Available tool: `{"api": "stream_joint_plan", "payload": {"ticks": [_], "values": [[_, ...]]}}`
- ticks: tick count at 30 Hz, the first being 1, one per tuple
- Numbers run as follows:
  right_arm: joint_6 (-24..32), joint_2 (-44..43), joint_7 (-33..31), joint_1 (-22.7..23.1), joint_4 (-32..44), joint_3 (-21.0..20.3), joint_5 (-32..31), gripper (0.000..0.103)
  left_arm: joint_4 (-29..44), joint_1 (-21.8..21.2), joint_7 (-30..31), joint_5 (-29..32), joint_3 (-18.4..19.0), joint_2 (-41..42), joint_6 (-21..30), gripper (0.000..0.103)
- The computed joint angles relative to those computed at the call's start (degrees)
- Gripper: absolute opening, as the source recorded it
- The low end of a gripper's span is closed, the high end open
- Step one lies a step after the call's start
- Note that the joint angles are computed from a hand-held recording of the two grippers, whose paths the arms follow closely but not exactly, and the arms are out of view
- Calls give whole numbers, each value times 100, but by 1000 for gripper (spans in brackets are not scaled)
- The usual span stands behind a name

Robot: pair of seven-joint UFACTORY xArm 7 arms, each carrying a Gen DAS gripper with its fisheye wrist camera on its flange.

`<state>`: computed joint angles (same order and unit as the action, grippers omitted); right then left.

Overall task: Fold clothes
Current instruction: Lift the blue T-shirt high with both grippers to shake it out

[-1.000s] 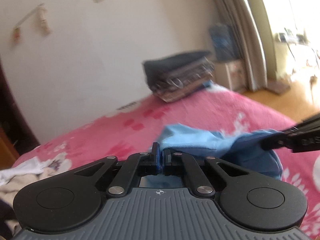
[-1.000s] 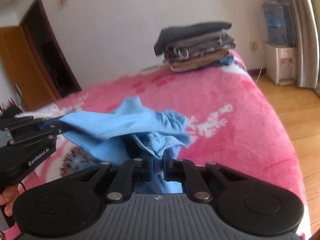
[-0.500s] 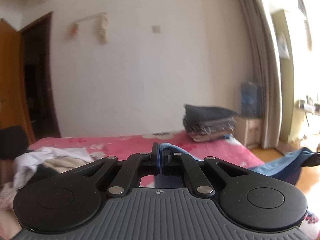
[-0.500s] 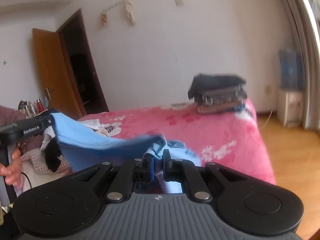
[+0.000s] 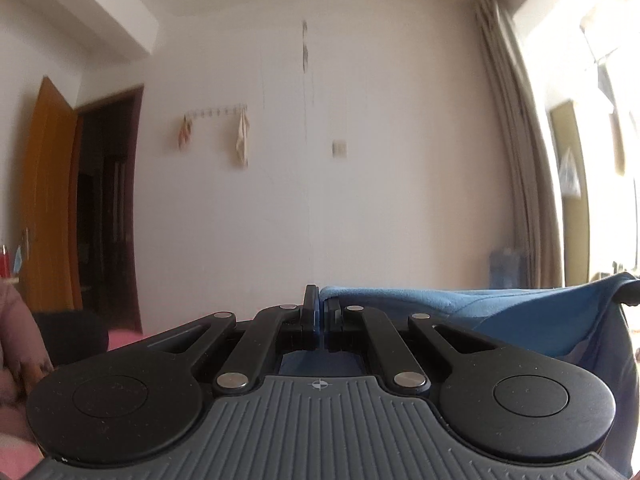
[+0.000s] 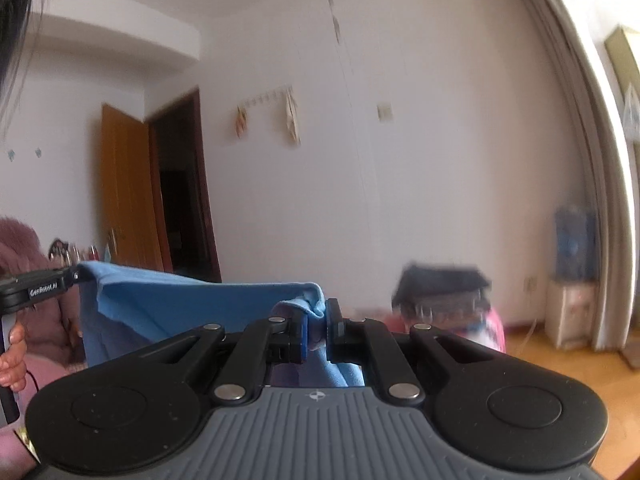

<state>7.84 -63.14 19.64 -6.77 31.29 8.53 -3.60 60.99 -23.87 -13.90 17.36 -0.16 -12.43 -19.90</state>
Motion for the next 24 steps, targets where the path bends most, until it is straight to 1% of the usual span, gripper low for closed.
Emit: {"api": "stream_joint_plan", "payload": {"ticks": [1,2,5,7,9,11,14,17,18,20,22,24], "values": [[-84,14,-13,-41,101,25,-29,8,52,-35,-24,41,57,-13,-128,0],[-171,33,-29,-82,205,48,-56,8,83,22,6,36,28,-42,-292,0],[-455,24,-107,-158,476,82,-115,8,259,218,95,47,-114,-48,-763,0],[-633,42,-147,-250,655,115,-130,8,481,411,299,-80,-331,68,-990,0],[-747,75,-164,-310,819,127,-106,8,613,456,261,-42,-399,138,-1125,0],[-790,126,-170,-330,945,120,-65,8,787,460,96,85,-407,217,-1157,0],[-784,192,-158,-385,1126,138,-11,8,853,576,344,-165,-657,292,-1215,0],[-721,295,-131,-429,1246,152,31,8,853,583,384,-227,-728,357,-1193,0],[-645,290,-136,-421,1273,145,30,8,869,589,433,-271,-760,371,-1148,0],[-562,379,-168,-438,1331,122,5,8,1034,614,722,-498,-898,580,-1047,0],[-506,552,-222,-419,1404,63,-20,8,1224,566,601,-358,-822,759,-868,0],[-435,799,-311,-355,1509,-46,-43,8,1459,562,884,-574,-916,1043,-706,0]]}}
